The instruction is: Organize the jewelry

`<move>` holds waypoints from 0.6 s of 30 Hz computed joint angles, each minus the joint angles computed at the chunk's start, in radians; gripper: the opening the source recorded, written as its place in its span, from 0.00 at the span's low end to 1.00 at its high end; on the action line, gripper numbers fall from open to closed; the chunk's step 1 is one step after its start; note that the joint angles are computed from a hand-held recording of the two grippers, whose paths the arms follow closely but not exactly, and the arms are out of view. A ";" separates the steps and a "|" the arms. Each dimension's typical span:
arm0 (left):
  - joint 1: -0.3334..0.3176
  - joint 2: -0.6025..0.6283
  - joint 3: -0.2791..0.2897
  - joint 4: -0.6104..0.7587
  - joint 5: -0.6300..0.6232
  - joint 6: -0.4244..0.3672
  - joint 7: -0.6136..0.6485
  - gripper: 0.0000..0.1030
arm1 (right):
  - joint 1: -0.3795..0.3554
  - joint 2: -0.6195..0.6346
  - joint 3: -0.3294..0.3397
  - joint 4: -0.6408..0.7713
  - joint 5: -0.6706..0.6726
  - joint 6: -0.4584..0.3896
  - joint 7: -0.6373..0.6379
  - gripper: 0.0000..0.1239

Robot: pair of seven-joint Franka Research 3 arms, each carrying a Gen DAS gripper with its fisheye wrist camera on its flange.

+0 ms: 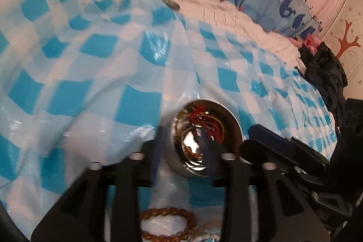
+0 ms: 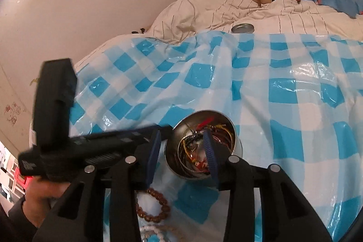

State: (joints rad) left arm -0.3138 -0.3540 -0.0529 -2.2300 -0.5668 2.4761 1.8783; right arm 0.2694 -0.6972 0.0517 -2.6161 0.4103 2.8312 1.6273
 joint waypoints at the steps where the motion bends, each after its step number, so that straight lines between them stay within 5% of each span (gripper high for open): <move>1: 0.003 -0.017 0.004 -0.013 -0.002 0.002 0.003 0.45 | -0.018 -0.013 0.016 -0.006 -0.013 -0.002 0.010 0.31; 5: 0.022 -0.075 0.010 -0.065 0.057 -0.021 0.002 0.47 | -0.047 -0.082 0.035 -0.049 -0.027 -0.008 0.051 0.35; 10: 0.040 -0.120 0.020 -0.113 0.151 -0.033 0.006 0.52 | -0.098 -0.138 0.051 -0.079 -0.050 -0.111 0.149 0.35; 18: 0.027 -0.141 0.030 -0.167 0.220 -0.053 0.037 0.53 | -0.063 -0.253 0.044 -0.158 -0.044 -0.168 0.211 0.38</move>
